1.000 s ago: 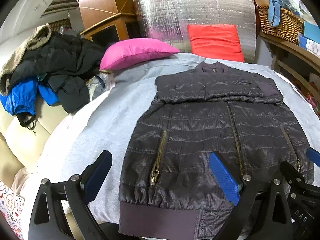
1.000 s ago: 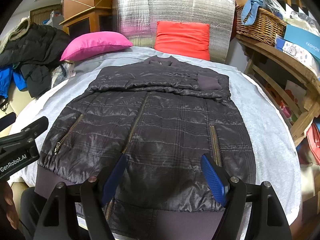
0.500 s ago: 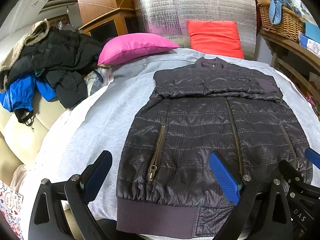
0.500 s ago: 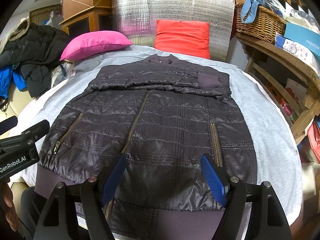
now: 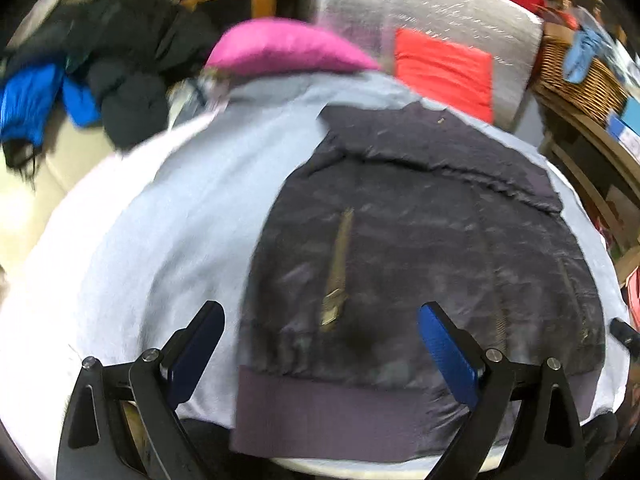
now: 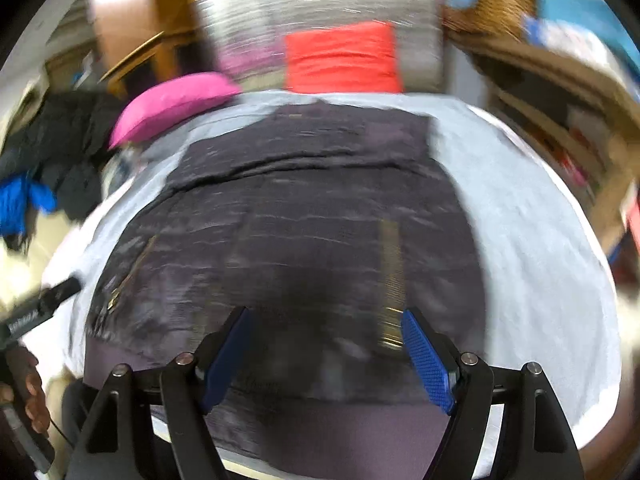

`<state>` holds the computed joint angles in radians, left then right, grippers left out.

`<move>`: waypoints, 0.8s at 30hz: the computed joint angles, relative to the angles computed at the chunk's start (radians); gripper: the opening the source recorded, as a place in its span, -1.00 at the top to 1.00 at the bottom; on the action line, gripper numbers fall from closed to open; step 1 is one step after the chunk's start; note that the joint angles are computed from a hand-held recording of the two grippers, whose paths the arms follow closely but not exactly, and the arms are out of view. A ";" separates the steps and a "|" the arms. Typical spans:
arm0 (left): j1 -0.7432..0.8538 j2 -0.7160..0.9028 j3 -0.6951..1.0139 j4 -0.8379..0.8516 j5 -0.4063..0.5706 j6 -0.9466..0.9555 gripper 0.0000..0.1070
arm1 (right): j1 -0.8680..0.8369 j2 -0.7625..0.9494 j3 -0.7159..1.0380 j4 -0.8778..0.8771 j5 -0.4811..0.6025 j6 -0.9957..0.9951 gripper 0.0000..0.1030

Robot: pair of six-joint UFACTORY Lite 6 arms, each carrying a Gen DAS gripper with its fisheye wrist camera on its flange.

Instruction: Fold large clothes

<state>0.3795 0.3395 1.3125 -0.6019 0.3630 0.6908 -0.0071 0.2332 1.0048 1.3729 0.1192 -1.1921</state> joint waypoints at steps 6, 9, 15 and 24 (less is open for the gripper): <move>0.107 0.074 -0.035 -0.127 0.042 0.184 -0.83 | -0.246 0.059 -0.053 0.145 0.232 -0.168 -0.55; 0.116 0.104 -0.026 -0.157 0.071 0.207 -0.83 | -0.265 0.113 -0.040 0.154 0.302 -0.182 -0.55; 0.101 0.138 -0.007 -0.169 0.072 0.221 -0.83 | -0.252 0.170 -0.038 0.221 0.294 -0.226 -0.55; 0.077 0.216 0.045 -0.134 0.083 0.186 -0.42 | -0.246 0.241 0.021 0.141 0.285 -0.172 0.10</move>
